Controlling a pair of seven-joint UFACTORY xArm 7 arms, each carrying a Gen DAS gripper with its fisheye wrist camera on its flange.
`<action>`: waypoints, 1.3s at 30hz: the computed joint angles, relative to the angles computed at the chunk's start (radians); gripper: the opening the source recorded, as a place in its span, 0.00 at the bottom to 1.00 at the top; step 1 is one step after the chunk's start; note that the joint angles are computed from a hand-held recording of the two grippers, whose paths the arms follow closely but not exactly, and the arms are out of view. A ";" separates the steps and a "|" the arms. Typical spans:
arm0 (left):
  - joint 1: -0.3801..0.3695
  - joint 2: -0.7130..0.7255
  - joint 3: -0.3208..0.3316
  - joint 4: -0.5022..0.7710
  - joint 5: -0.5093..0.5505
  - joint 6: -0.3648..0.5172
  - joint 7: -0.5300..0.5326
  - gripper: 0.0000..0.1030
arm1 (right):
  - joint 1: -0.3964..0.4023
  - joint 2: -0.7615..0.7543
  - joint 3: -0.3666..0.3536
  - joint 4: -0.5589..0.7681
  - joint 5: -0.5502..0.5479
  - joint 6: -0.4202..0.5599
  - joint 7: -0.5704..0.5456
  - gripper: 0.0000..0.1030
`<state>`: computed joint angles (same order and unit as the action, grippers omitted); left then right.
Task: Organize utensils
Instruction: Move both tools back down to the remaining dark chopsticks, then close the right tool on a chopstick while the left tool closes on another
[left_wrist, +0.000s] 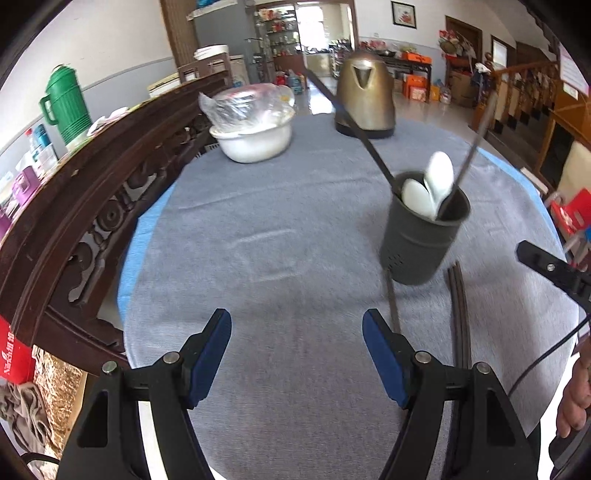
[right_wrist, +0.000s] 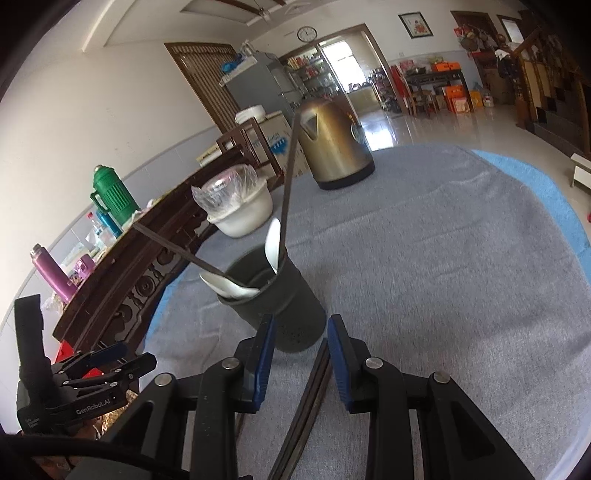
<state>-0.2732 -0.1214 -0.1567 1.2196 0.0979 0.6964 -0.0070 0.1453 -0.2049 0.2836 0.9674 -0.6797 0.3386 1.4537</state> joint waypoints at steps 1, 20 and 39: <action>-0.004 0.002 -0.004 -0.003 0.000 0.004 0.003 0.72 | 0.006 0.005 -0.004 -0.003 0.016 0.003 -0.011 0.31; -0.046 0.040 -0.020 -0.022 0.022 0.035 0.002 0.72 | 0.059 0.084 -0.046 -0.038 0.118 -0.068 -0.073 0.31; -0.037 0.110 -0.001 0.025 -0.007 0.039 0.011 0.72 | 0.062 0.107 -0.068 -0.017 0.128 -0.037 -0.064 0.31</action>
